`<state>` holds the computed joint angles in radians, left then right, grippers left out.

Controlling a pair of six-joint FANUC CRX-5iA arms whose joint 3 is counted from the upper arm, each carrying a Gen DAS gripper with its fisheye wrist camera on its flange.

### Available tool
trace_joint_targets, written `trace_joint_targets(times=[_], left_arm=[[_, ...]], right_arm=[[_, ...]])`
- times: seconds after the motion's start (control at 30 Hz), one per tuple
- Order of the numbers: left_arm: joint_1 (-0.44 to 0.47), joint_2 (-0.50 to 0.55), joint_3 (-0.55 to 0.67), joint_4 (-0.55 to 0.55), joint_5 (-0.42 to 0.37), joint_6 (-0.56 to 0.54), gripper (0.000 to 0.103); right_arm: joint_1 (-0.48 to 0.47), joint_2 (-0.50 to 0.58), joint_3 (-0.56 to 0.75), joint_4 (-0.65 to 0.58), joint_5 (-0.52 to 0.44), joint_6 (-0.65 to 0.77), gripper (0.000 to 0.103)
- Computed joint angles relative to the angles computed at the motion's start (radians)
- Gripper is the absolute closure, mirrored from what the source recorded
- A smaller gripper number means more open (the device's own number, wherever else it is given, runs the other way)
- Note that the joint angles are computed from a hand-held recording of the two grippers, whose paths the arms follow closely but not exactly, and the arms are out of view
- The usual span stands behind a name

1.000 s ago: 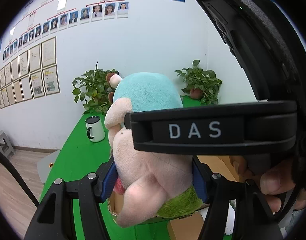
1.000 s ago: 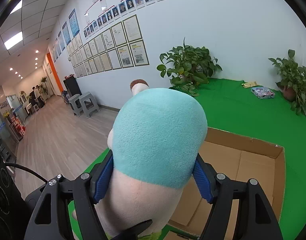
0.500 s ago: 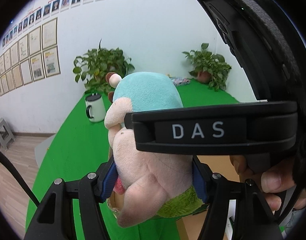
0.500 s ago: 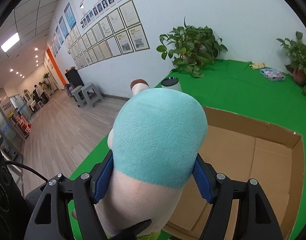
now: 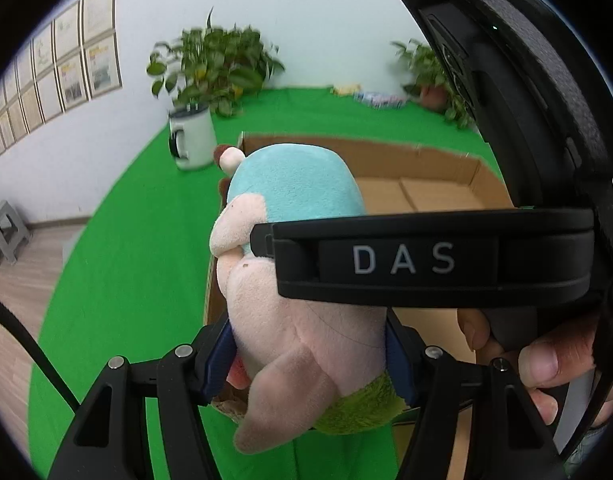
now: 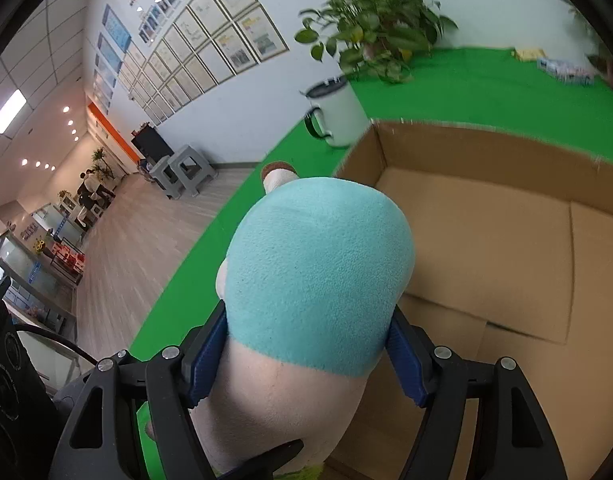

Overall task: Organize objects
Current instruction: 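Carry the plush toy with the left gripper over the open cardboard box, then lower the plush toy into the box and open the left gripper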

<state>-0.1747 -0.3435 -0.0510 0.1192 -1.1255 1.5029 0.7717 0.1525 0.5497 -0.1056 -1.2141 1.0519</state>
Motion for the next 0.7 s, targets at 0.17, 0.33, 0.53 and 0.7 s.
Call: trace_joint_targets(times=[0.17, 0.33, 0.53, 0.7], left_arm=[[0.014, 0.008, -0.015, 0.006, -0.017, 0.001, 0.036], [0.029, 0.006, -0.017, 0.022, -0.056, -0.011, 0.032], [0.012, -0.089, -0.034, -0.057, -0.029, 0.015, 0.032], [0.049, -0.086, -0.039, -0.026, -0.040, 0.008, 0.048]], right_arm=[[-0.028, 0.043, -0.011, -0.060, 0.018, 0.016, 0.033], [-0.057, 0.078, -0.006, -0.122, 0.018, 0.034, 0.033], [-0.095, 0.155, 0.088, -0.179, -0.046, 0.063, 0.031], [-0.092, 0.221, 0.183, -0.181, -0.118, 0.049, 0.028]])
